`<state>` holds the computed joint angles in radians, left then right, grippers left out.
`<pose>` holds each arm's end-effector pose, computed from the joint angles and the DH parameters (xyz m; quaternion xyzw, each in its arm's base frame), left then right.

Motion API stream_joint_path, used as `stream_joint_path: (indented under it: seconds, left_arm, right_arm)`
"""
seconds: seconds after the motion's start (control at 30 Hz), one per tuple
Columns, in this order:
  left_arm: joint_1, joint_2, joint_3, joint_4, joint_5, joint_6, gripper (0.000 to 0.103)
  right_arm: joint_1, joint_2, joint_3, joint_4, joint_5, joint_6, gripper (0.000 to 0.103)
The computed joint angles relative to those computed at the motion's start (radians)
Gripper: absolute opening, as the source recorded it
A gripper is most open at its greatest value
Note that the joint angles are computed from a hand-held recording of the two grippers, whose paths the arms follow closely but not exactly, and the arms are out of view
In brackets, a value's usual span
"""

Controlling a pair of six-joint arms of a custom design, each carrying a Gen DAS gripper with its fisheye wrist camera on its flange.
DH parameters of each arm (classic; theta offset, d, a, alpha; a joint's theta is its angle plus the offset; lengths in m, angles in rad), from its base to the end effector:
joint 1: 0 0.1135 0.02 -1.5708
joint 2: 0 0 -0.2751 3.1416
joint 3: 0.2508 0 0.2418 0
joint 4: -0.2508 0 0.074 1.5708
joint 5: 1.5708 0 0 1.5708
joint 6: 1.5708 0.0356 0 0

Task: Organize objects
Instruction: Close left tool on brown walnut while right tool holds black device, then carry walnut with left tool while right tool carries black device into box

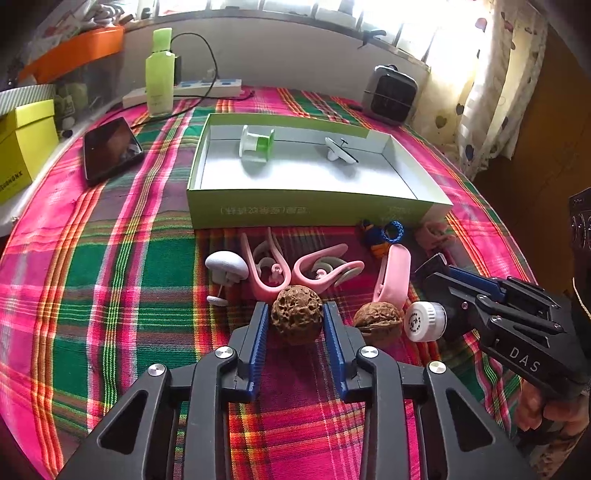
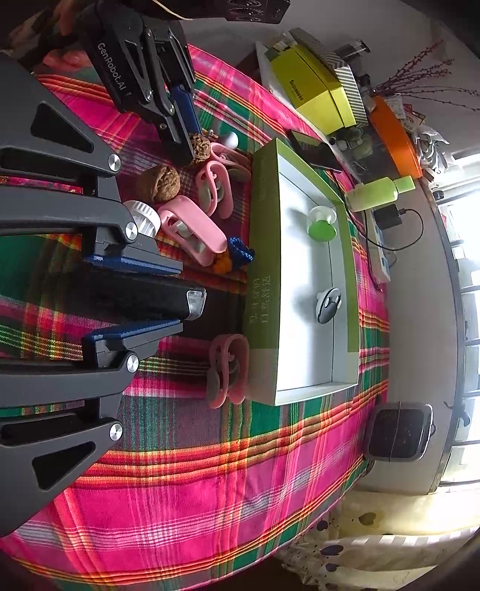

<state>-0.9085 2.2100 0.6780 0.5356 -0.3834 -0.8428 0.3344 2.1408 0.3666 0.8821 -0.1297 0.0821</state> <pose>0.2019 -0.2373 0.0127 -0.0230 0.9427 -0.0965 0.3184 0.2332 0.0859 0.0185 -0.1398 0.9308 0.1285 0.3124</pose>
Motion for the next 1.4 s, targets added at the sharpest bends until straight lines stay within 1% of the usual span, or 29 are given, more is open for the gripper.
stream_joint_path:
  seconds: [0.4,0.73,0.8,0.87,0.97,1.2,1.4]
  left_arm:
    - [-0.015,-0.002,0.005,-0.006,-0.007,0.001,0.027]
    - [-0.019,0.001,0.005,-0.006,-0.003,-0.005,0.027]
    - [-0.019,0.002,0.003,-0.003,-0.004,-0.009,0.027]
    - [-0.019,0.002,0.004,-0.004,-0.004,-0.008,0.027]
    - [-0.019,0.002,0.004,-0.004,-0.004,-0.008,0.027]
    - [-0.022,-0.003,0.006,-0.014,-0.012,-0.008,0.027]
    - [-0.023,-0.027,-0.004,-0.017,-0.027,0.004,0.027]
  right_arm:
    - [-0.009,-0.007,-0.014,0.011,-0.011,-0.014,0.025]
    - [-0.012,0.0,-0.02,0.019,-0.016,-0.002,0.025]
    - [0.001,0.004,-0.011,-0.003,0.005,0.001,0.025]
    - [0.012,0.011,-0.013,0.007,0.023,0.001,0.025]
    - [0.008,0.013,-0.016,0.017,0.015,0.0,0.025]
    - [0.018,0.002,-0.035,0.041,0.037,-0.007,0.025]
    - [0.014,-0.036,-0.042,0.028,0.027,-0.009,0.025]
